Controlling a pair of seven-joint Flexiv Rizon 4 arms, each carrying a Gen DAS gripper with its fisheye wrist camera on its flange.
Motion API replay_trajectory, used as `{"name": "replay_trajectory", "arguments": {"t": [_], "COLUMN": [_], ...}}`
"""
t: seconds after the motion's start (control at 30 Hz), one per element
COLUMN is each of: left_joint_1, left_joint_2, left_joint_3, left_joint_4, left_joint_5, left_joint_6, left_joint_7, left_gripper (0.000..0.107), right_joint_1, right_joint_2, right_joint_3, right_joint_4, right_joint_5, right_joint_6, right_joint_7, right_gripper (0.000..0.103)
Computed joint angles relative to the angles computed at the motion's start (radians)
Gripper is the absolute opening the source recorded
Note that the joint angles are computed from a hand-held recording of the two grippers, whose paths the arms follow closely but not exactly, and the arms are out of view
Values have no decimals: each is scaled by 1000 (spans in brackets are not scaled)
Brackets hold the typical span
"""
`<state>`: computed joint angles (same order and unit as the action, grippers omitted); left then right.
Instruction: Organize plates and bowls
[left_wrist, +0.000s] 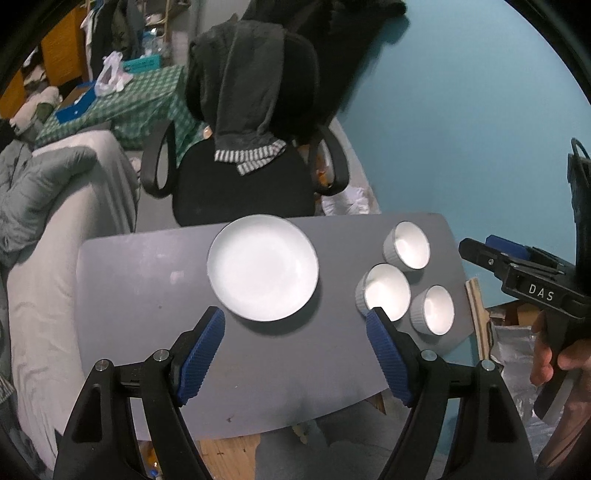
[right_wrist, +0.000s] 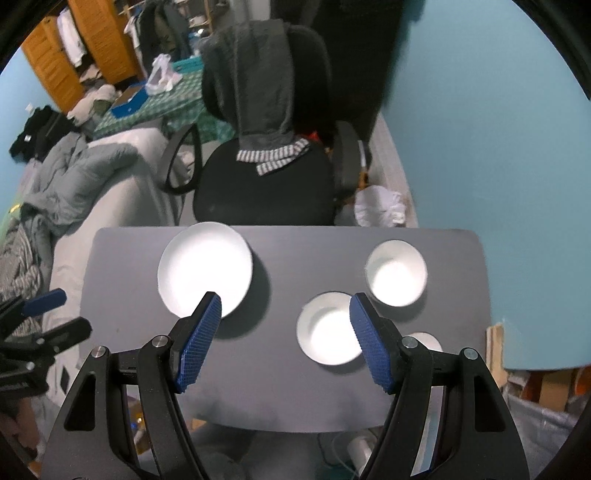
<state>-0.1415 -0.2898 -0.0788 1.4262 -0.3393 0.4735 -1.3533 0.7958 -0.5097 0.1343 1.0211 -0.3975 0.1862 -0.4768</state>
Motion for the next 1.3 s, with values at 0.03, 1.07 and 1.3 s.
{"name": "replay_trajectory", "arguments": {"t": [0.03,1.07,1.3], "left_joint_1": [1,-91,-120], "left_joint_2": [1,-169,-215], "left_joint_3": [-5,-85,-94], "left_joint_4": [0,-299,-363], "left_joint_5": [-12,-55,-43], "left_joint_6": [3,-112,-149], "left_joint_7": [8,189,207], "left_gripper": [80,80,80], "right_joint_1": [5,-26,-54], "right_joint_2": [13,253,296], "right_joint_3": [-4,75,95], "right_joint_4": [13,274,331], "right_joint_5": [-10,-126,-107], "right_joint_6": [-5,-130,-122], "right_joint_7": [16,471,544], "right_gripper": [71,71,71]}}
